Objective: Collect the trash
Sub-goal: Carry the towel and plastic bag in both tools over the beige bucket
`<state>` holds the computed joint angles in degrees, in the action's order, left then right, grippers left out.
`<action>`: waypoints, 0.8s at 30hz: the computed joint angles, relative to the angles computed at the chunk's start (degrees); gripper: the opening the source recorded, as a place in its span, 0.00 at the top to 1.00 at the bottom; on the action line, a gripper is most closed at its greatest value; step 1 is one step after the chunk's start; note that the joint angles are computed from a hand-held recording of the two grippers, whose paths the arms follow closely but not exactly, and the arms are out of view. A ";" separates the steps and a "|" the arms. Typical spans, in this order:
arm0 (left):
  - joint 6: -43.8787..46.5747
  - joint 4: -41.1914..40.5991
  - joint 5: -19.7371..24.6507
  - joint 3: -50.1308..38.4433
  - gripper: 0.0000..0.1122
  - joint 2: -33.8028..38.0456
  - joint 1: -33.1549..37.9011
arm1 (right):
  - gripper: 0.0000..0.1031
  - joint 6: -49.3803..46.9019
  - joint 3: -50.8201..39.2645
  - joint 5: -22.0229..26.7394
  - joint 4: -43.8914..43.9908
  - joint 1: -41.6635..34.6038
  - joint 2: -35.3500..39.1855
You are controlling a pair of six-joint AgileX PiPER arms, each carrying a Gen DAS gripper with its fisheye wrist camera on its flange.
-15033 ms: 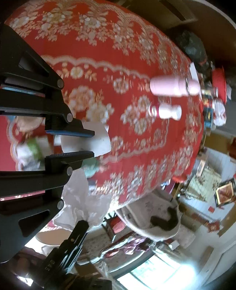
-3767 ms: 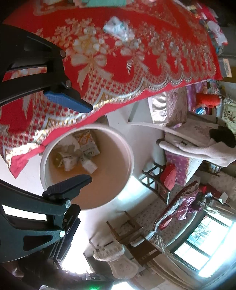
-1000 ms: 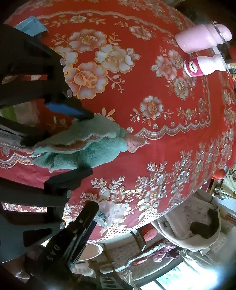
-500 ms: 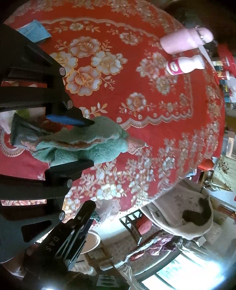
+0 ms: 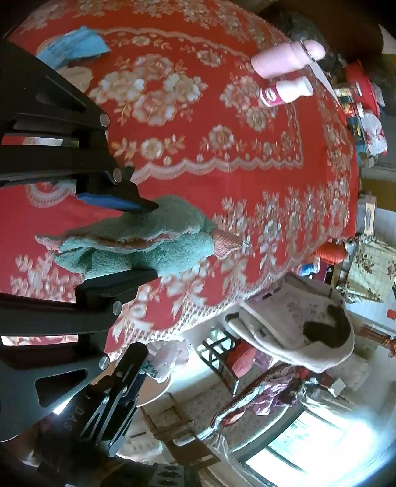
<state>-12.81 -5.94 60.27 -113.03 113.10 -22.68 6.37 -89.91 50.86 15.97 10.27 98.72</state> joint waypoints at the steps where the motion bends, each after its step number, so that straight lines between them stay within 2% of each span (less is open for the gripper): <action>1: -0.73 0.46 -0.06 0.01 0.70 -0.15 -1.19 | 0.78 -0.56 1.19 0.02 0.17 -0.69 -1.16; 5: -2.50 1.32 0.25 -0.88 0.70 0.02 -4.36 | 0.78 -3.15 5.20 0.16 1.32 -3.44 -5.21; 12: -5.23 2.97 -0.13 -1.53 0.70 0.43 -9.00 | 0.78 -13.20 12.24 1.15 9.37 -10.43 -12.51; 24: -7.17 5.04 -1.12 1.79 0.70 -1.20 -10.68 | 0.78 -17.80 16.85 2.42 10.87 -11.42 -16.49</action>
